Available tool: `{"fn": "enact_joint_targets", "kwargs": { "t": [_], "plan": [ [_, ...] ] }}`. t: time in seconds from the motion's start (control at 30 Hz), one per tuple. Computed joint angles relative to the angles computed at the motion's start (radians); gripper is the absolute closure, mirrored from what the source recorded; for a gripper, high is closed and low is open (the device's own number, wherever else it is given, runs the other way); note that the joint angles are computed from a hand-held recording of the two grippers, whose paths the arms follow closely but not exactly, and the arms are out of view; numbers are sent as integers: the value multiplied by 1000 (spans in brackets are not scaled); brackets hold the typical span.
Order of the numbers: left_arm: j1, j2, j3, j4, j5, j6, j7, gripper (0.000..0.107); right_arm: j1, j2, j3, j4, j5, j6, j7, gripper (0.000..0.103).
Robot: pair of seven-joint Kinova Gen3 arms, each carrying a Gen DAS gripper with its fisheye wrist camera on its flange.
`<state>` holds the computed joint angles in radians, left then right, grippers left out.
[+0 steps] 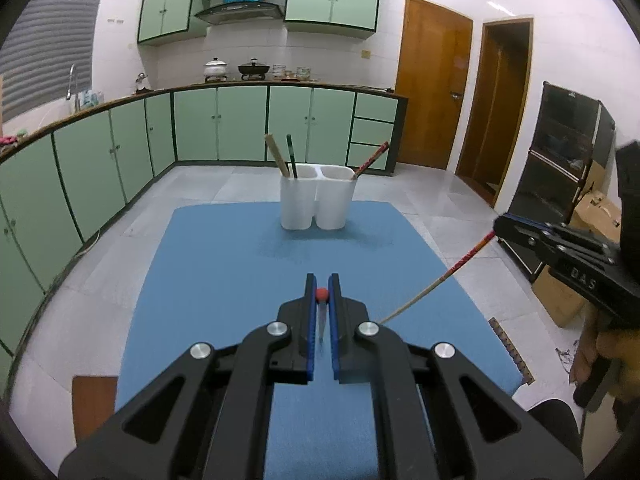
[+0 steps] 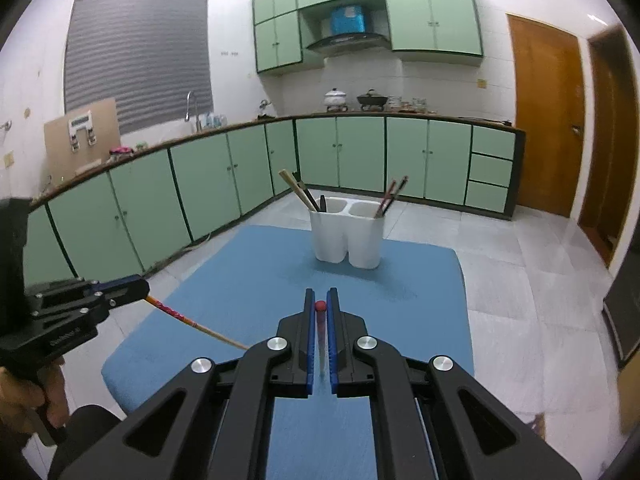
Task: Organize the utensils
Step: 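Carry both red chopsticks to the white cup holder and lower them into the cups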
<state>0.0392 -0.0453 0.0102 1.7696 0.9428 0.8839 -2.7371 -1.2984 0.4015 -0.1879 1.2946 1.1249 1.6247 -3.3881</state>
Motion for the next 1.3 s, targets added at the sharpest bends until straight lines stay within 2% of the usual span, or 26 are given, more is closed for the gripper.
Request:
{"fn": "enact_joint_targets", "kwargs": {
  "t": [0.17,0.37,0.5,0.83,1.1,1.3],
  "plan": [
    [3,68,28,-115,-53,43,73,103,73,-27,27,-46,-65,-88,155,98],
    [4,131,70,-238,-101,73,139,103,119,-44,53,-106,-105,-129,279,98],
    [7,168,96,-323,-126,81,196,103,135,-33,72,-176,-115,-119,370,98],
    [64,262,166,-574,-231,12,373,103,195,-33,146,-357,-105,-111,564,98],
    [165,387,208,-823,-382,-63,564,103,273,27,239,-575,-134,-130,748,98],
    [261,521,211,-991,-526,-92,680,103,361,56,286,-570,-202,-215,782,98]
  ]
}}
